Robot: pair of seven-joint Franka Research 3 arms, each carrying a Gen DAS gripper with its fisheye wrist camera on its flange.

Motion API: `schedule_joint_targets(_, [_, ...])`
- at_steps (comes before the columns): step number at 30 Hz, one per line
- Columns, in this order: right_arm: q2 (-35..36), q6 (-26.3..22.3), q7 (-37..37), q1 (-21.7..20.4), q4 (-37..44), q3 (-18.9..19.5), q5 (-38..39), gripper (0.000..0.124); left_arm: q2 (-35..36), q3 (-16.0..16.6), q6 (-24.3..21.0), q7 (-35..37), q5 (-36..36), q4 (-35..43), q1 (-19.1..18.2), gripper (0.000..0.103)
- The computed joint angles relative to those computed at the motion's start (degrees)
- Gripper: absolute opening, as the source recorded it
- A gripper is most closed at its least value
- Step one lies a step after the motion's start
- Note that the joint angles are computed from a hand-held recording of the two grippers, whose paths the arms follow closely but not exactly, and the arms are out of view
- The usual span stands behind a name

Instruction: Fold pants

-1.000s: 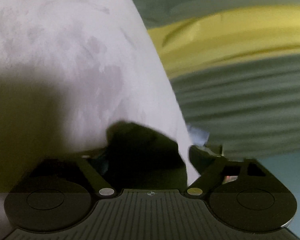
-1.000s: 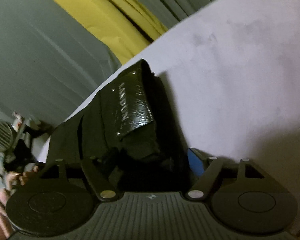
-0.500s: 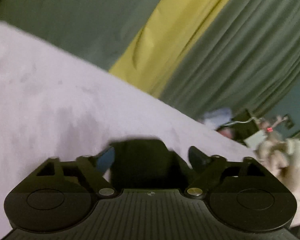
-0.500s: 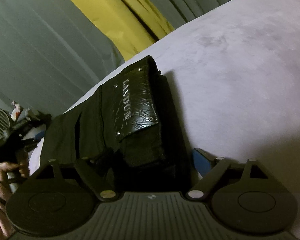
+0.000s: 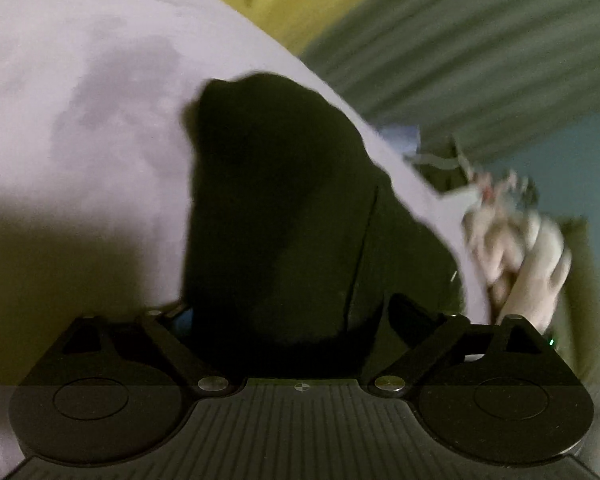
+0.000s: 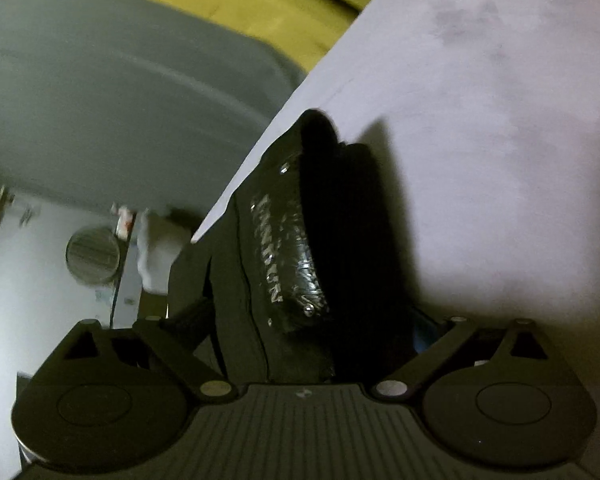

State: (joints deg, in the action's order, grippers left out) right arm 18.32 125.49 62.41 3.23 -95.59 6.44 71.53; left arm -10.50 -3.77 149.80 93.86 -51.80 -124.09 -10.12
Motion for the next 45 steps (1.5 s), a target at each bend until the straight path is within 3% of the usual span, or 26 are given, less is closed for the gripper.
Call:
schedule_joint_targets(4, [2.5,-2.7,0.1,-1.1,2.5,0.3,1.0,0.086,4.5,-0.9,-3.9,-2.5,6.3,5.9,1.8,0.102])
schedule_joint_targets(7, [4.4,-2.8,-0.5,-0.5,5.3,0.8,-1.2,0.083,5.5,-2.4,-3.3,-8.3,12.0,7.2,2.6,0.102])
schedule_joint_targets(11, [5.8,-1.4,-0.1,0.5,7.9,1.5,-4.5,0.083,6.2,-3.3,-1.9,-10.0,14.7,7.6,2.7,0.102])
schedule_joint_targets(17, [4.0,3.2,0.8,2.0,6.0,2.1,-6.1,0.082,4.3,-3.9,0.3,-16.2,23.5,5.8,2.5,0.097])
schedule_joint_targets(25, [1.0,7.7,1.8,4.0,4.2,2.1,-8.5,0.055,4.4,-4.3,0.4,-21.1,31.7,7.7,1.6,0.085])
schedule_joint_targets(30, [0.1,7.5,1.2,5.0,5.2,1.9,-11.4,0.054,4.9,-4.2,1.3,-22.4,33.7,9.6,1.4,0.079])
schedule_joint_targets(39, [1.0,10.6,1.2,4.5,7.8,1.8,-7.3,0.052,7.8,-4.9,3.4,-26.9,39.0,14.2,2.0,0.078])
schedule_joint_targets(43, [2.9,13.7,4.8,5.7,10.9,1.4,-11.6,0.055,10.7,-4.8,-0.7,-30.5,37.7,17.8,3.0,0.082])
schedule_joint_targets(45, [3.0,17.1,10.2,8.5,11.2,-0.8,-21.7,0.058,11.9,-4.7,-5.5,-32.9,35.4,19.5,3.8,0.081])
